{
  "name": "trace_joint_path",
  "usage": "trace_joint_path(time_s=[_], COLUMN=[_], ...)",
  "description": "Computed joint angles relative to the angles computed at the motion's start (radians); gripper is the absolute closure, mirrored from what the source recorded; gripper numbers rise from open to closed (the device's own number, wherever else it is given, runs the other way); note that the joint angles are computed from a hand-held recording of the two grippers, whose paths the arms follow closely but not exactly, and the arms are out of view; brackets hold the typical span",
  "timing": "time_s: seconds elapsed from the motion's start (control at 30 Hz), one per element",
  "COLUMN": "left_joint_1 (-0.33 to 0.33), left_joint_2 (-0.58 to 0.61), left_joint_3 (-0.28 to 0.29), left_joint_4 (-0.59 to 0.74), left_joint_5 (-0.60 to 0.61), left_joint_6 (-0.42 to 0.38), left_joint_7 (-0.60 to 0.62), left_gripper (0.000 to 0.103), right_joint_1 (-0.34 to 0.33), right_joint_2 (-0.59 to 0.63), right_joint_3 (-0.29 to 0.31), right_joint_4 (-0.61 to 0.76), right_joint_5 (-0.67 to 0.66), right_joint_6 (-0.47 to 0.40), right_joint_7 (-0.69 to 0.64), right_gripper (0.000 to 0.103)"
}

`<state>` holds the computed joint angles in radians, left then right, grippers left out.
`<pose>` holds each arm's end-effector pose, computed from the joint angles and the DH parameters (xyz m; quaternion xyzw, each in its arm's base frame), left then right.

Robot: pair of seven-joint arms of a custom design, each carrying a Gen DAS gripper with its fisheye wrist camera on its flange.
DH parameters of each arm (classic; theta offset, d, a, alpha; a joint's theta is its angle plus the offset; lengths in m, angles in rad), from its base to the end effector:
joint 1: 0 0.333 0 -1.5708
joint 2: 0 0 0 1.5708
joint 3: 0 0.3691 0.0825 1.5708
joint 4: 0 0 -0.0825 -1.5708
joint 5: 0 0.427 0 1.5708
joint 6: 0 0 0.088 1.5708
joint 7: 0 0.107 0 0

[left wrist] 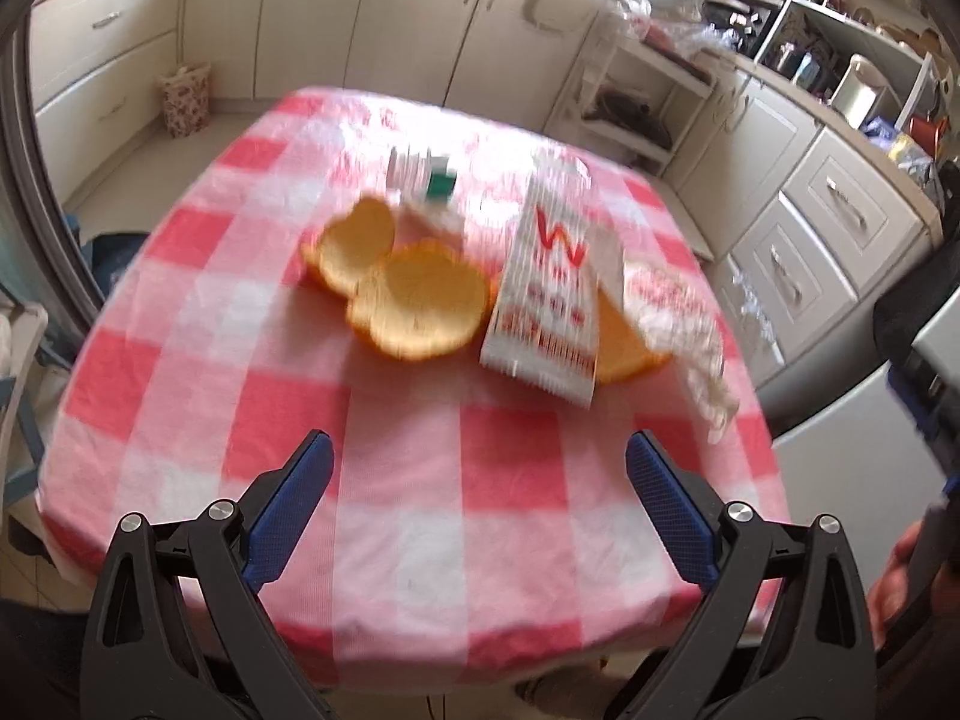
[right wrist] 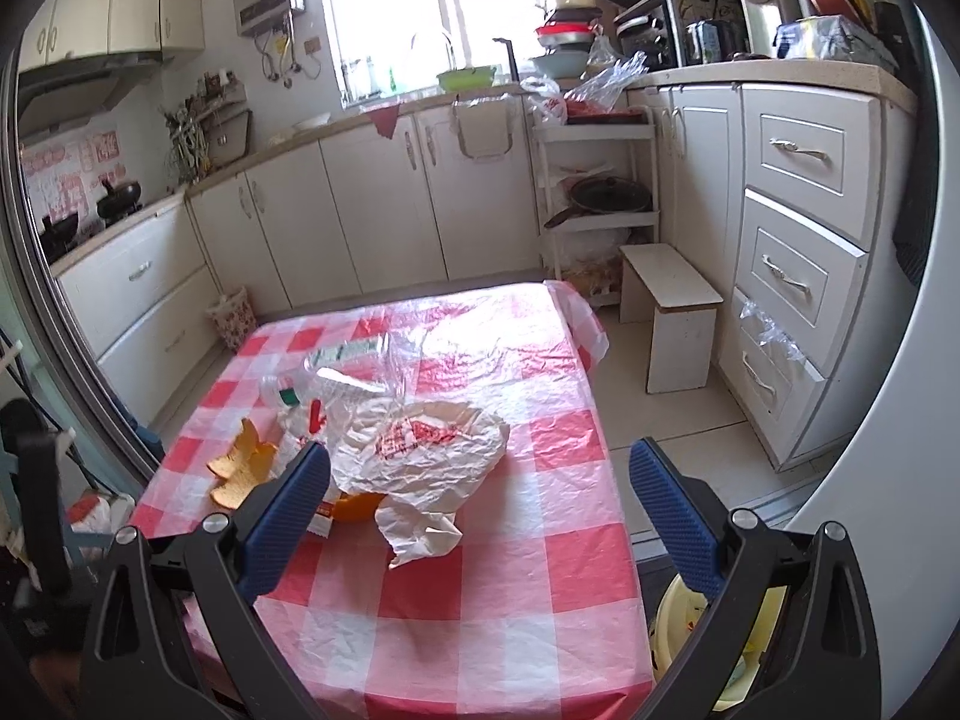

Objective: Collect trash
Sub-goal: 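Grasp the printed paper bag with the left tool while the right tool grasps the white plastic bag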

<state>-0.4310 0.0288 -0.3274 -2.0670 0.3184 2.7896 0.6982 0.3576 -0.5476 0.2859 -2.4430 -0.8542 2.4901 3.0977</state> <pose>0.4550 -0.4482 0.5301 -0.6135 0.7075 -0.3397 0.0876 0.3443 0.2867 0.5807 -0.5181 0.7181 -0.3160 0.3405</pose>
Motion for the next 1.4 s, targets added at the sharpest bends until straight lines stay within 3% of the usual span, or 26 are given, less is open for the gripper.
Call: trace_joint_path(time_s=[0.17,0.43,0.53,0.63,0.7,0.83,1.2,1.4], left_joint_1=[0.000,-0.004,-0.008,-0.011,0.006,0.043,0.149,0.147], left_joint_2=[0.092,0.237,0.272,0.287,0.296,0.283,0.194,0.103], left_joint_3=[0.013,0.008,0.002,0.001,-0.016,-0.041,-0.140,-0.136], left_joint_4=[0.134,0.307,0.350,0.364,0.368,0.334,0.209,0.124], left_joint_5=[0.111,0.122,0.117,0.101,0.051,-0.046,-0.339,-0.452], left_joint_6=[-0.026,-0.098,-0.105,-0.111,-0.116,-0.080,0.056,0.103], left_joint_7=[-0.014,0.076,0.117,0.132,0.163,0.209,0.409,0.488], left_gripper=[0.009,0.010,0.025,0.050,0.082,0.100,0.103,0.103], right_joint_1=[0.008,-0.001,-0.007,-0.015,-0.021,-0.030,-0.025,-0.019], right_joint_2=[0.045,0.093,0.100,0.105,0.105,0.107,0.121,0.147], right_joint_3=[-0.044,-0.106,-0.123,-0.130,-0.129,-0.124,-0.137,-0.139], right_joint_4=[0.007,-0.017,-0.035,-0.046,-0.049,-0.051,-0.059,-0.042], right_joint_5=[0.048,0.170,0.218,0.253,0.263,0.275,0.329,0.344], right_joint_6=[0.053,0.202,0.252,0.282,0.287,0.281,0.309,0.309], right_joint_7=[-0.028,-0.034,-0.029,-0.027,-0.032,-0.038,-0.052,-0.069], right_gripper=[0.007,0.007,0.007,0.007,0.007,0.007,0.007,0.007])
